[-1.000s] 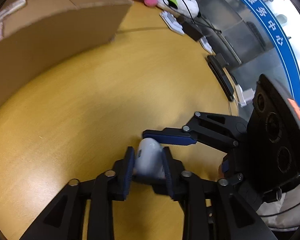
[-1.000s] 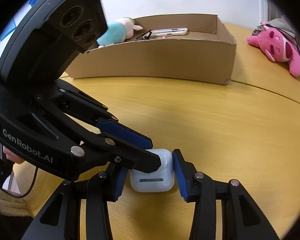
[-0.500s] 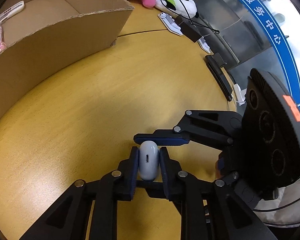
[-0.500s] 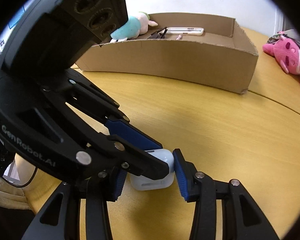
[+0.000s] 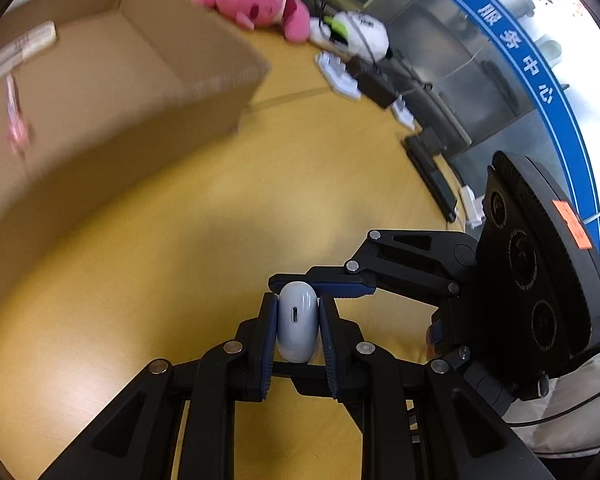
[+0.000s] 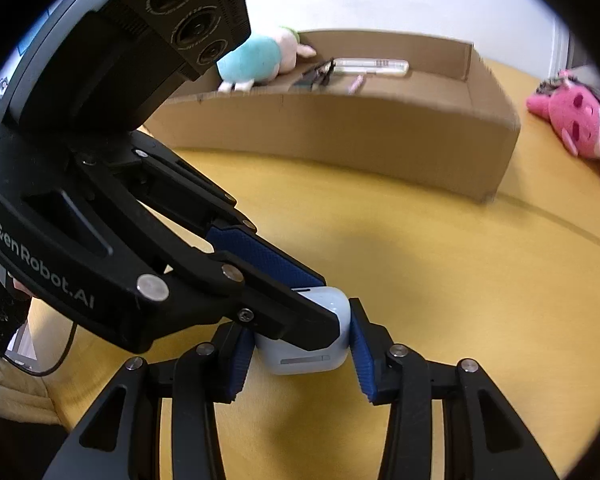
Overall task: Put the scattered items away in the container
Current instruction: 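Lift the earbud case with the right gripper and carry it into the box, then open the right gripper to drop the earbud case in the box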
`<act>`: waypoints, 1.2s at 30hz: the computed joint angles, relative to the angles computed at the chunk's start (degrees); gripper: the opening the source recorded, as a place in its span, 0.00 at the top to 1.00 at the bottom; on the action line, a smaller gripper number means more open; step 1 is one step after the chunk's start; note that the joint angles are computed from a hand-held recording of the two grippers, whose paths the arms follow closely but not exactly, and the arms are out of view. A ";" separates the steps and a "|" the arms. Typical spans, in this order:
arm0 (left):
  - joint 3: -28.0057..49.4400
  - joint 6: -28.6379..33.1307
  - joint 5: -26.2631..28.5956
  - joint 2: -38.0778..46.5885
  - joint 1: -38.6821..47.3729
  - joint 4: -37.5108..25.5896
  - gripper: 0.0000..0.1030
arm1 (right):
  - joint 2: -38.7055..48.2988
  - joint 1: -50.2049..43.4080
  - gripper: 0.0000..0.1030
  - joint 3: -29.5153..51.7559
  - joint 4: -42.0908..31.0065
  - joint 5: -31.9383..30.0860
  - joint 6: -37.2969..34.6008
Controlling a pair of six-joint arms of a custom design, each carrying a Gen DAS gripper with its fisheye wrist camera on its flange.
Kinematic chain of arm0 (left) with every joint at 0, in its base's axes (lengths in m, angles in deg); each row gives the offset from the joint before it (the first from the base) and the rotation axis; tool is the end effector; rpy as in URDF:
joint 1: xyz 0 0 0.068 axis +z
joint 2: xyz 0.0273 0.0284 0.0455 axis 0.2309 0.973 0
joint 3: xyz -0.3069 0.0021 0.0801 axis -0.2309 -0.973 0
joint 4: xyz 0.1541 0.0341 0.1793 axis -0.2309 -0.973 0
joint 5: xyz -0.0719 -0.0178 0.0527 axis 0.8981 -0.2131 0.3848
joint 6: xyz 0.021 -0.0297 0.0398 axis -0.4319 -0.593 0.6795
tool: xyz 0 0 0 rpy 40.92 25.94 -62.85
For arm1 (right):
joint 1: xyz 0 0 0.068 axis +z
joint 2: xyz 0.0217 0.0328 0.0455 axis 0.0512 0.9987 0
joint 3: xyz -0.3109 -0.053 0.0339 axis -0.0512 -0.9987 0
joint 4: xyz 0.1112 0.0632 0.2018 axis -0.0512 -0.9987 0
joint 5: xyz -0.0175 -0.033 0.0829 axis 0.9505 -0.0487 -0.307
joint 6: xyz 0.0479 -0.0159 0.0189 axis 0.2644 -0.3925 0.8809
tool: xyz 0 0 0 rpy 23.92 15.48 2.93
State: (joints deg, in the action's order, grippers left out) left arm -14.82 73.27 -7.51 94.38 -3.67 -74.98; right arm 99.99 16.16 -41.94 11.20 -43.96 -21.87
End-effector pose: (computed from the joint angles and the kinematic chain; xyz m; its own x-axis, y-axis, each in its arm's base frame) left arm 0.2598 -0.1009 0.1146 -0.8673 0.3405 -0.3631 0.4914 0.7021 -0.5154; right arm 0.1937 0.0590 0.0940 -0.6910 -0.4216 -0.5872 -0.6109 0.7748 0.1626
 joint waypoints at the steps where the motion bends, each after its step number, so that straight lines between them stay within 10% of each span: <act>1: 1.43 0.70 -0.07 -1.20 0.78 -1.95 0.79 | -2.09 -0.15 0.59 1.78 -3.34 -0.17 -0.25; 9: 21.97 7.70 -1.38 -4.88 8.86 -21.42 0.79 | -10.67 0.24 0.59 24.91 -29.97 -0.72 -5.25; 21: 58.77 13.63 -3.13 22.42 13.44 -43.43 0.79 | 17.43 -0.65 0.59 66.54 -56.41 -3.58 -5.25; 36: 78.49 14.26 -3.12 39.69 12.22 -53.75 0.77 | 31.32 0.22 0.60 80.49 -65.95 5.48 2.97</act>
